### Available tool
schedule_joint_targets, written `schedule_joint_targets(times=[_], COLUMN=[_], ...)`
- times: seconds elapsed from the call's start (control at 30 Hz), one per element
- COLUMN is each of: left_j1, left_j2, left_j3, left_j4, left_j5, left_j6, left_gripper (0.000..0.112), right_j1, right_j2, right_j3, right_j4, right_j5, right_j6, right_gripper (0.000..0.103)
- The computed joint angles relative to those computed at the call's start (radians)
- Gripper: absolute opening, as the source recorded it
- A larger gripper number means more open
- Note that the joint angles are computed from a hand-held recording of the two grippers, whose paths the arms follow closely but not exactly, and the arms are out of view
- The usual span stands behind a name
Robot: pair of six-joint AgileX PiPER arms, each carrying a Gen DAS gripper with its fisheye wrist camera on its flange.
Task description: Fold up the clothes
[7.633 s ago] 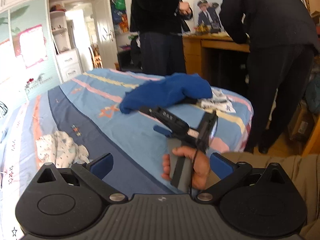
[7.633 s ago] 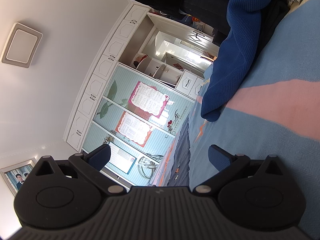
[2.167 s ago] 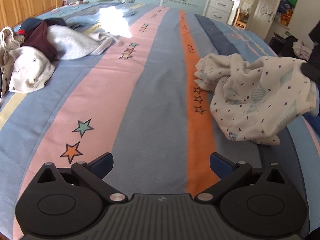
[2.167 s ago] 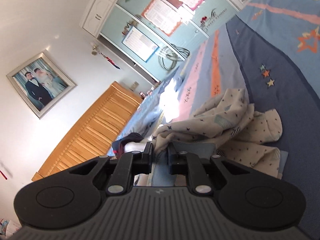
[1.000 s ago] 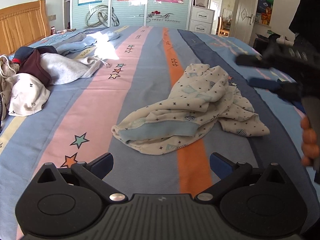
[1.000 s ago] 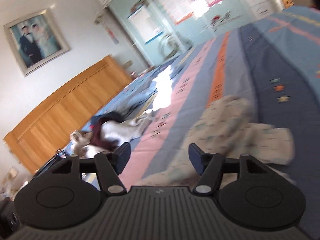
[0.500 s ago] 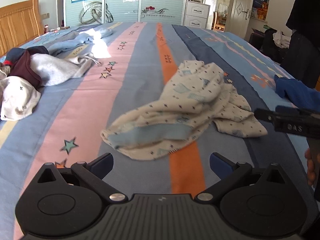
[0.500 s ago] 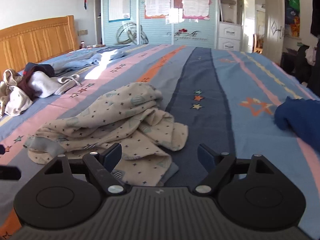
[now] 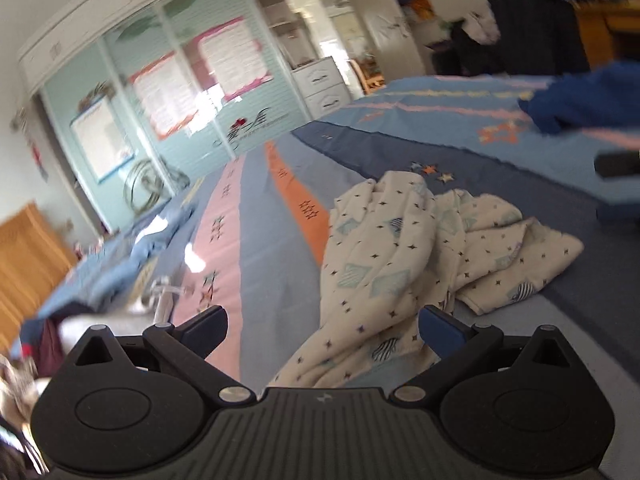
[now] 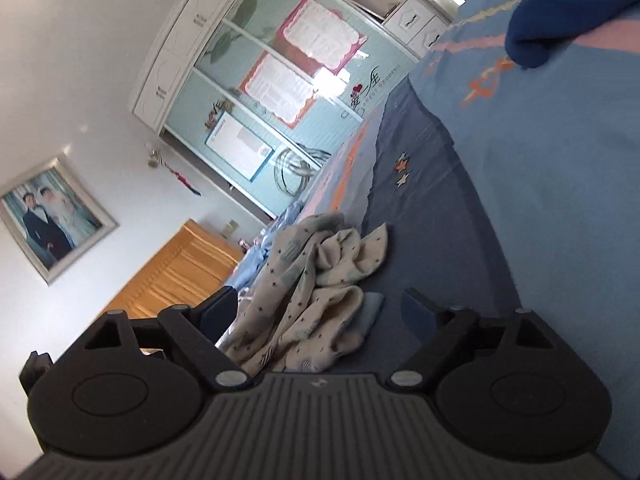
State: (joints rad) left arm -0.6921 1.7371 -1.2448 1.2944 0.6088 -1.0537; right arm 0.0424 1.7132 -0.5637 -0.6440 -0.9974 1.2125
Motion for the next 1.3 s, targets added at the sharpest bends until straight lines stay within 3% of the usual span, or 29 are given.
schedule_joint_targets(times=[0.2,0.27,0.33,0.37,0.43,0.5,0.63,0.8,1.07,1.3], left_j1=[-0.025,-0.022,-0.005,0.013,0.046,0.053,0.043,0.052,0.131,0.131], left_j2=[0.043,0.047,0.063,0.07,0.05,0.032,0.009,0.015,0.064,0.08], left_j3=[-0.034,-0.048,-0.094,-0.121,-0.112,-0.092,-0.059,-0.076,-0.251,-0.266], left_j4=[0.024,-0.045,-0.189,-0.286,-0.387,-0.388,-0.324,-0.339,-0.454,-0.387], left_j5=[0.038,0.041,0.059,0.064,0.017,-0.003,-0.006,-0.006,0.004,-0.009], left_j6=[0.096,0.184,0.3,0.368,0.414,0.404,0.382,0.425,0.504,0.496], left_gripper=[0.1,0.078,0.019,0.011,0.008,0.008,0.007,0.005,0.002,0.001], right_j1=[0.009,0.006,0.002,0.002,0.003,0.007,0.004,0.003,-0.016,-0.024], right_j2=[0.012,0.021,0.032,0.032,0.033,0.034,0.047,0.054,0.065,0.075], right_j3=[0.007,0.009,0.01,0.007,0.003,0.003,0.0,0.003,0.015,0.012], right_j4=[0.019,0.023,0.025,0.025,0.025,0.029,0.031,0.035,0.022,0.014], right_j5=[-0.032,-0.051,-0.071,-0.07,-0.067,-0.067,-0.082,-0.093,-0.12,-0.131], right_j6=[-0.029,-0.032,-0.031,-0.03,-0.028,-0.029,-0.031,-0.037,-0.044,-0.043], right_gripper=[0.088,0.088,0.088,0.088,0.088,0.088,0.088,0.088,0.088,0.088])
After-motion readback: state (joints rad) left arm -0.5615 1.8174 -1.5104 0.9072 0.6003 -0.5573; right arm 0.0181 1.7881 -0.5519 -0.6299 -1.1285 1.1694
